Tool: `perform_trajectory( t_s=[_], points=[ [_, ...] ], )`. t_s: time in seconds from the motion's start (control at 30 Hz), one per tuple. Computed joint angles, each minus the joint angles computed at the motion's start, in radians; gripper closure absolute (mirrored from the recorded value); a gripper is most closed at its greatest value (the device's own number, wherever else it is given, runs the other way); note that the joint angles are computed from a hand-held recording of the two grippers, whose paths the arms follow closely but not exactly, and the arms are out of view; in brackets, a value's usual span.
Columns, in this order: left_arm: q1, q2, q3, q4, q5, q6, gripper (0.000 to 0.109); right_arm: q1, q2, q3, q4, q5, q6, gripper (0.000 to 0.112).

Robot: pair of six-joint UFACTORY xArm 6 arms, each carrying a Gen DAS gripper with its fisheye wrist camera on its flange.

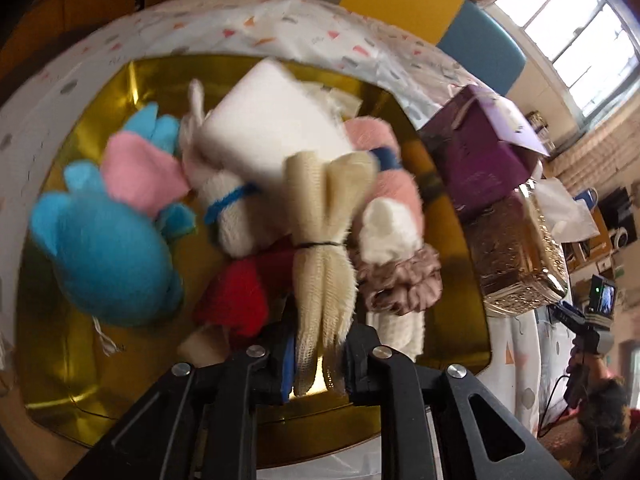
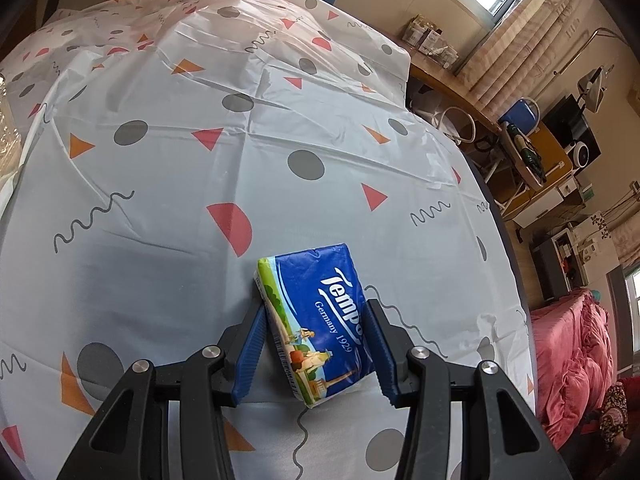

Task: Organize soft objects
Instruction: 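Carry the beige towel roll into the gold tray and open the left gripper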

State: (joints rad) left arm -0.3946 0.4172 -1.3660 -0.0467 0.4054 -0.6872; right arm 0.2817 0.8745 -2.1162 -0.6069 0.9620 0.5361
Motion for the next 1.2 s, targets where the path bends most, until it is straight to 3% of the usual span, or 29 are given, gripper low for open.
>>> perform_trajectory(
  t_s=[0.1,0.33,0.7,0.83,1.13,1.2],
  points=[
    [0.003,-0.015,0.023,0.034,-0.002,-0.031,0.079,-0.002,0.001,-0.002,0.003,-0.001,0.0,0.063],
    [0.002,-0.065,0.055,0.252,-0.006,-0.17,0.057,0.0,0.001,-0.002,-0.003,-0.001,0.004,0.063],
    [0.003,-0.127,0.101,0.459,0.05,-0.325,0.055,-0.001,0.003,-0.002,-0.01,-0.004,0.017,0.063],
    [-0.003,-0.106,0.076,0.445,0.06,-0.266,0.04,0.002,0.0,0.004,-0.017,-0.006,0.024,0.063],
    [0.01,-0.131,0.073,0.599,0.073,-0.369,0.035,0.005,0.012,-0.014,-0.027,0.004,0.027,0.063],
    [0.013,-0.137,0.071,0.647,0.08,-0.407,0.029,0.007,0.018,-0.024,-0.025,0.015,0.031,0.063]
  ],
)
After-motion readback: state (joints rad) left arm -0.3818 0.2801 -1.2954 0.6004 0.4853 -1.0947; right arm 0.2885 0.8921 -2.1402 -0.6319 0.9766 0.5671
